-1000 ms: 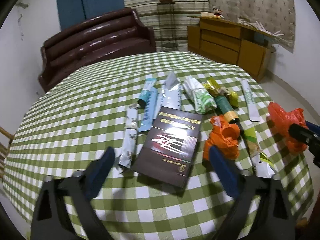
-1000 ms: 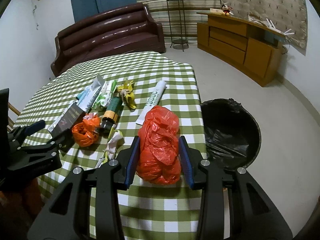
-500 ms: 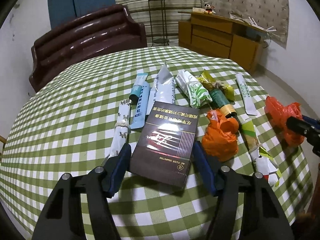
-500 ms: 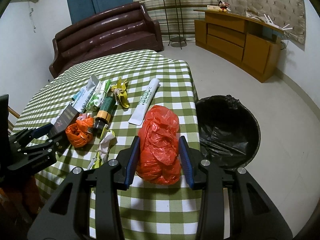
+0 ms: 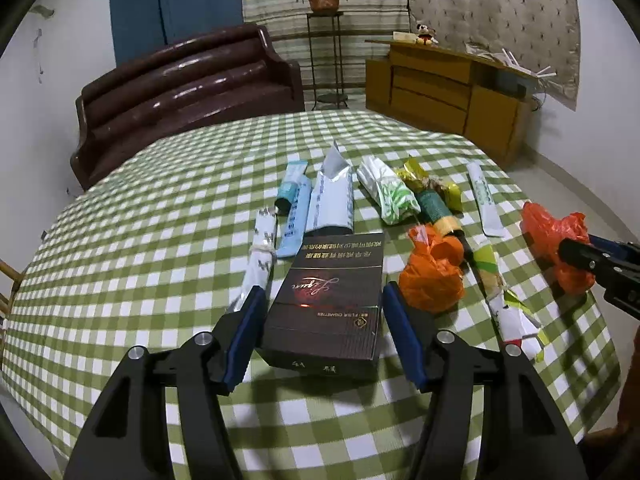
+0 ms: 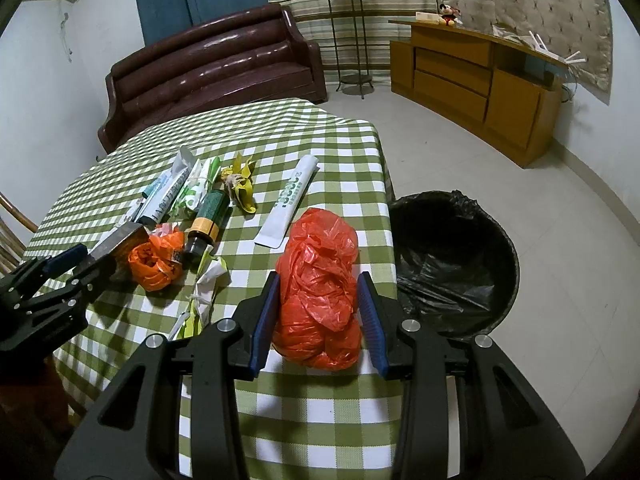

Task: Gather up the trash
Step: 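Lift the red bag and cigarette box and carry both toward the black bin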

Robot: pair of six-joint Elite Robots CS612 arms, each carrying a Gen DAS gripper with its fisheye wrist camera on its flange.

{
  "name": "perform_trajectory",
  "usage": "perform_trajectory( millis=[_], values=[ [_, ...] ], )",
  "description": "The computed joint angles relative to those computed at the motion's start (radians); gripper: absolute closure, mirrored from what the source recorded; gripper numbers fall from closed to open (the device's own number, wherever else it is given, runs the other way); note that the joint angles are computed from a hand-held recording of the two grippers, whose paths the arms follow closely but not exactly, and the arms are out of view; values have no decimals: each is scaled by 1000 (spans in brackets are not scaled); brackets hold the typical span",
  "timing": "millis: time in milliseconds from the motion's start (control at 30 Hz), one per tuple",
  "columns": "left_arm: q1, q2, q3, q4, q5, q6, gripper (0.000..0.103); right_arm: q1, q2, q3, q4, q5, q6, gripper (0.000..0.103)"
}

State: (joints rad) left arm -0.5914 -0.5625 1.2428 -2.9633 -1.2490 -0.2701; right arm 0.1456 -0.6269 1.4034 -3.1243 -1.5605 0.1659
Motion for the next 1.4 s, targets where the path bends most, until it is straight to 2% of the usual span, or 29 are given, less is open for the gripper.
perform_trajectory(
  millis=[100, 233, 633, 700, 767, 800, 1067, 1400],
  values=[
    [5, 1, -6, 31, -31, -28, 43, 0, -1, 2, -2, 0, 0, 65],
    [7, 8, -20, 39, -16, -46, 37, -1, -2, 2, 1, 1, 2, 65],
    [10, 17, -39, 71, -36, -19, 31, -2, -4, 4, 2, 6, 6, 65],
    [9, 20, -41, 74, -31, -14, 31, -2, -5, 5, 3, 5, 5, 65],
    [8, 21, -43, 77, -30, -2, 44, -2, -5, 5, 2, 5, 4, 65],
    [8, 24, -47, 79, -35, 8, 45, -2, -5, 5, 2, 6, 4, 65],
    [4, 14, -28, 63, -24, 10, 46, 0, -6, 6, -6, -1, -1, 65],
    [-6, -32, 6, -30, -43, 12, 46, -15, -24, 29, -65, -42, 12, 66]
  ],
)
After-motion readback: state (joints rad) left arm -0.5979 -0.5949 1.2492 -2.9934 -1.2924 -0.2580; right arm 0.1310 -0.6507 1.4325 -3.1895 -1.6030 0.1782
